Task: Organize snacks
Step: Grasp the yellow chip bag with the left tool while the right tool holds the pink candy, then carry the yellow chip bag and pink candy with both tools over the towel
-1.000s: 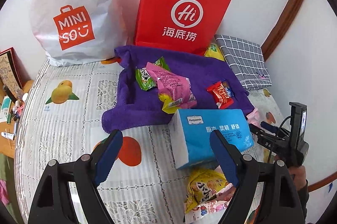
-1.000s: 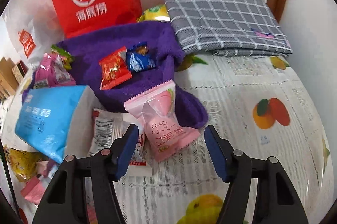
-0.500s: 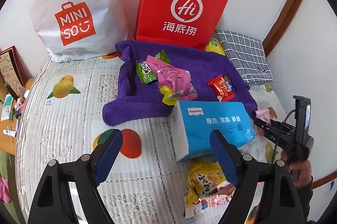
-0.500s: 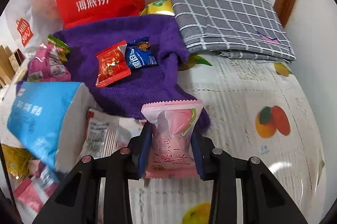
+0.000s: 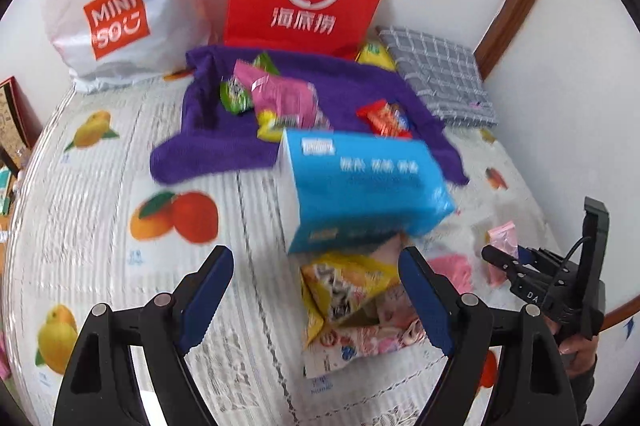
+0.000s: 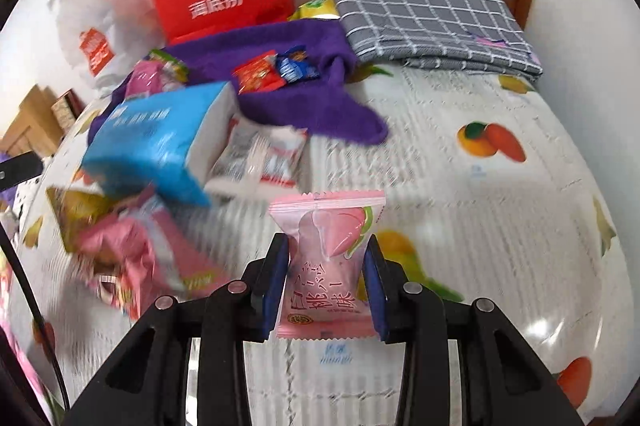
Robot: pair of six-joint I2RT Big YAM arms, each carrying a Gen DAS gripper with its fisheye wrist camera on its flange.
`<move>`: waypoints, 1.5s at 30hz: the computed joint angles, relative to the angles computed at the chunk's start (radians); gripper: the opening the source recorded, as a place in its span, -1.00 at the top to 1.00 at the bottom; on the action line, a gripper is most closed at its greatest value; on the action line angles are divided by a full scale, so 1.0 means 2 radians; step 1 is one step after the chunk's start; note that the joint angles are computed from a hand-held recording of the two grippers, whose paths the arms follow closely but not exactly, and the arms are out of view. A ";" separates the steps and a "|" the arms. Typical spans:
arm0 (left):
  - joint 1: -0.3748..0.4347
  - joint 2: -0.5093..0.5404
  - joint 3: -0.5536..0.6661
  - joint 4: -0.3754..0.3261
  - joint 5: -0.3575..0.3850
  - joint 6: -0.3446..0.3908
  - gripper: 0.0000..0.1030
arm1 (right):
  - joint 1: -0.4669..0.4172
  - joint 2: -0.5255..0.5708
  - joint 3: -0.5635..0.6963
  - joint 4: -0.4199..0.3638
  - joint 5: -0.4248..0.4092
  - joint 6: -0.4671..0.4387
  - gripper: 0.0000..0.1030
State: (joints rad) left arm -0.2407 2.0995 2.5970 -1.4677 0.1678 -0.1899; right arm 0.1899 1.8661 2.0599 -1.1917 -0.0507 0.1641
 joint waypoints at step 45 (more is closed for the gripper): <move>0.007 -0.108 -0.131 0.079 0.039 -0.010 0.24 | 0.038 -0.028 0.054 -0.005 0.014 0.008 0.28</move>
